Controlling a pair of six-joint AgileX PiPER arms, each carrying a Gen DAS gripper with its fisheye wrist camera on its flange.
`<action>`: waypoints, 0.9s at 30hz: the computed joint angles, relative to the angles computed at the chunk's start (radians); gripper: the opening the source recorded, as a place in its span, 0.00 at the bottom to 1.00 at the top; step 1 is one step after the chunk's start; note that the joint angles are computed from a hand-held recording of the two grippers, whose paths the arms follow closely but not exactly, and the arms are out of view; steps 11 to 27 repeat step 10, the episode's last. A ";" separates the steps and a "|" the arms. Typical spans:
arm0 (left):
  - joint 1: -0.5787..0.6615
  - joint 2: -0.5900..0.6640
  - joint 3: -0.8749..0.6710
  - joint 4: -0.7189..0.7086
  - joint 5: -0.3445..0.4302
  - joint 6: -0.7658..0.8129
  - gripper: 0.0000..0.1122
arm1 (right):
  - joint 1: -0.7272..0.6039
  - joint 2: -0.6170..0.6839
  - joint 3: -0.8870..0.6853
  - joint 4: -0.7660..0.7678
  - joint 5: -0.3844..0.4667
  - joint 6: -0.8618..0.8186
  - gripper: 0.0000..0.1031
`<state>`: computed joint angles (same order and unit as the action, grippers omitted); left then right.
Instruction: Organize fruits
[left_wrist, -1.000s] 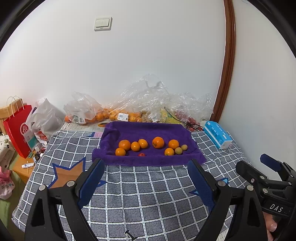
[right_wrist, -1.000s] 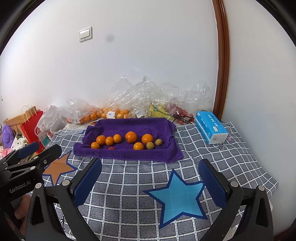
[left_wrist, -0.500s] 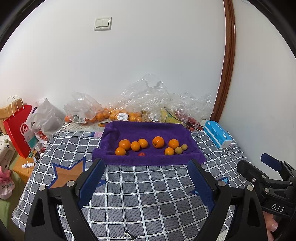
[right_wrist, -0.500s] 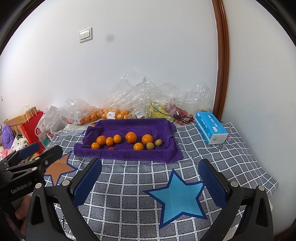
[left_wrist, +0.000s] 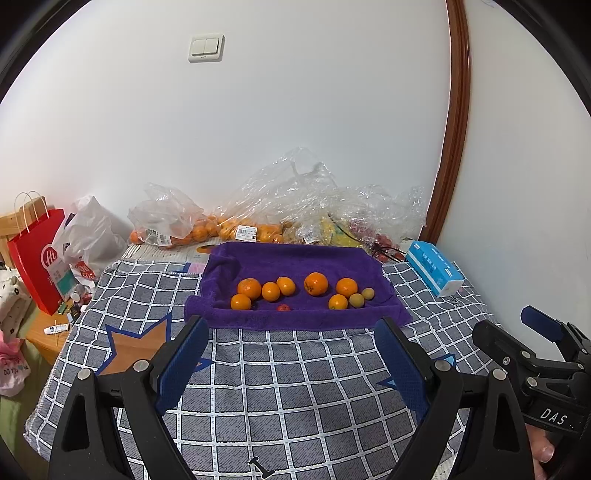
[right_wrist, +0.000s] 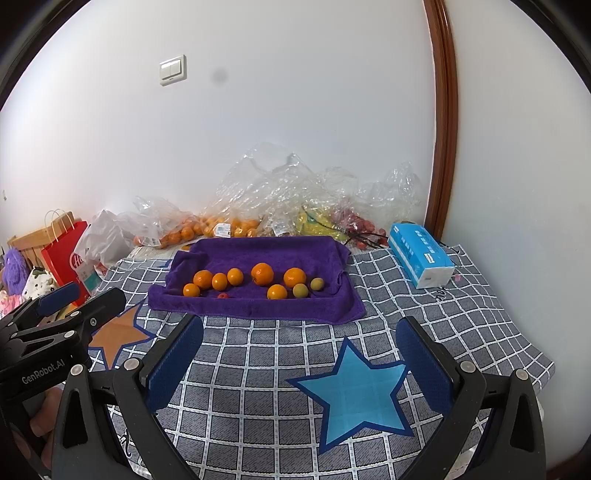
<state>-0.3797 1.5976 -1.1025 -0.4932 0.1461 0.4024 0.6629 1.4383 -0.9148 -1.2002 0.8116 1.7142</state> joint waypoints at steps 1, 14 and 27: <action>0.000 0.000 0.000 0.000 0.000 0.000 0.81 | 0.000 0.000 0.000 0.000 0.000 0.000 0.99; 0.000 -0.005 0.002 0.004 -0.003 0.000 0.81 | 0.006 -0.001 -0.005 0.003 0.007 -0.003 0.99; 0.000 -0.005 0.002 0.004 -0.003 0.000 0.81 | 0.006 -0.001 -0.005 0.003 0.007 -0.003 0.99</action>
